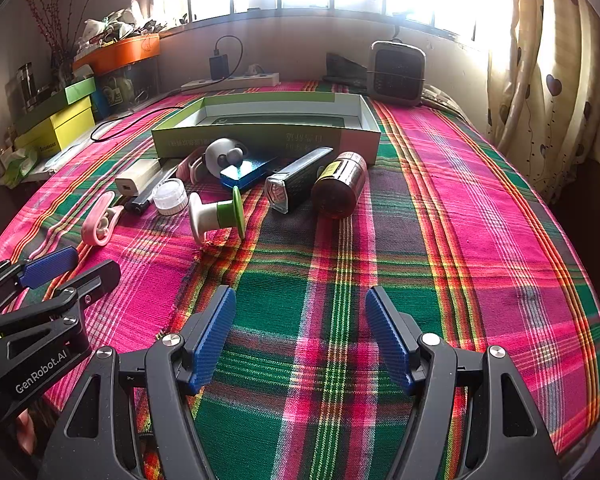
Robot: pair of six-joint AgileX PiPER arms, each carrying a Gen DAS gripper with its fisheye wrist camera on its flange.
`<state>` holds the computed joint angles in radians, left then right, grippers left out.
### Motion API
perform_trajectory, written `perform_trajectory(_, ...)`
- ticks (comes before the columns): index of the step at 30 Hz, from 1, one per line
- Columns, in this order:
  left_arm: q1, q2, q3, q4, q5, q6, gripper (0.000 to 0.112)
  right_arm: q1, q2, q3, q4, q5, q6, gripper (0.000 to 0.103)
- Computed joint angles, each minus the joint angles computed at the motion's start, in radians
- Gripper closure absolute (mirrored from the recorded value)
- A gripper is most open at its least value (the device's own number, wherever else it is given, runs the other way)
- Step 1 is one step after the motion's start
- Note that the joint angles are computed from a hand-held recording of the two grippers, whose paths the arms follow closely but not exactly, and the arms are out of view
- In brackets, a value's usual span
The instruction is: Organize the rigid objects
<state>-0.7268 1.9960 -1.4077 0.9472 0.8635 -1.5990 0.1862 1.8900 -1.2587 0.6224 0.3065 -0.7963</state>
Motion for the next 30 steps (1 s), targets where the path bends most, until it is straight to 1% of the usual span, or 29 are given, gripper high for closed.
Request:
perform_trajectory(5, 0.009, -0.011, 0.014, -0.015, -0.018, 0.022, 0.060, -0.003, -0.002, 0.000, 0.006, 0.006, -0.007, 0.035)
perform_trajectory(14, 0.035, -0.050, 0.053, -0.057, -0.068, 0.086, 0.061, -0.013, 0.004, -0.028, 0.005, 0.055, -0.021, 0.035)
perform_trajectory(16, 0.041, -0.063, 0.066, -0.067, -0.075, 0.091, 0.061, -0.027, 0.010, -0.046, 0.065, 0.097, -0.078, 0.035)
perform_trajectory(19, 0.054, -0.089, 0.102, -0.054, -0.107, 0.061, 0.061, -0.034, 0.012, -0.057, 0.135, 0.125, -0.146, 0.035)
perform_trajectory(22, 0.067, -0.100, 0.115, -0.051, -0.117, 0.055, 0.061, -0.035, 0.018, -0.073, 0.191, 0.148, -0.210, 0.035)
perform_trajectory(24, 0.089, -0.118, 0.137, -0.055, -0.165, 0.047, 0.061, -0.030, 0.027, -0.091, 0.198, 0.170, -0.223, 0.035)
perform_trajectory(25, 0.103, -0.125, 0.145, -0.065, -0.189, 0.051, 0.061, -0.027, 0.041, -0.117, 0.192, 0.195, -0.220, 0.035)
perform_trajectory(26, 0.109, -0.126, 0.146, -0.068, -0.195, 0.051, 0.061, -0.027, 0.048, -0.127, 0.198, 0.206, -0.228, 0.035)
perform_trajectory(28, 0.119, -0.118, 0.129, -0.078, -0.182, 0.072, 0.061, -0.023, 0.071, -0.164, 0.183, 0.235, -0.206, 0.035)
perform_trajectory(30, 0.129, -0.113, 0.118, -0.093, -0.191, 0.089, 0.061, -0.017, 0.092, -0.201, 0.166, 0.256, -0.186, 0.035)
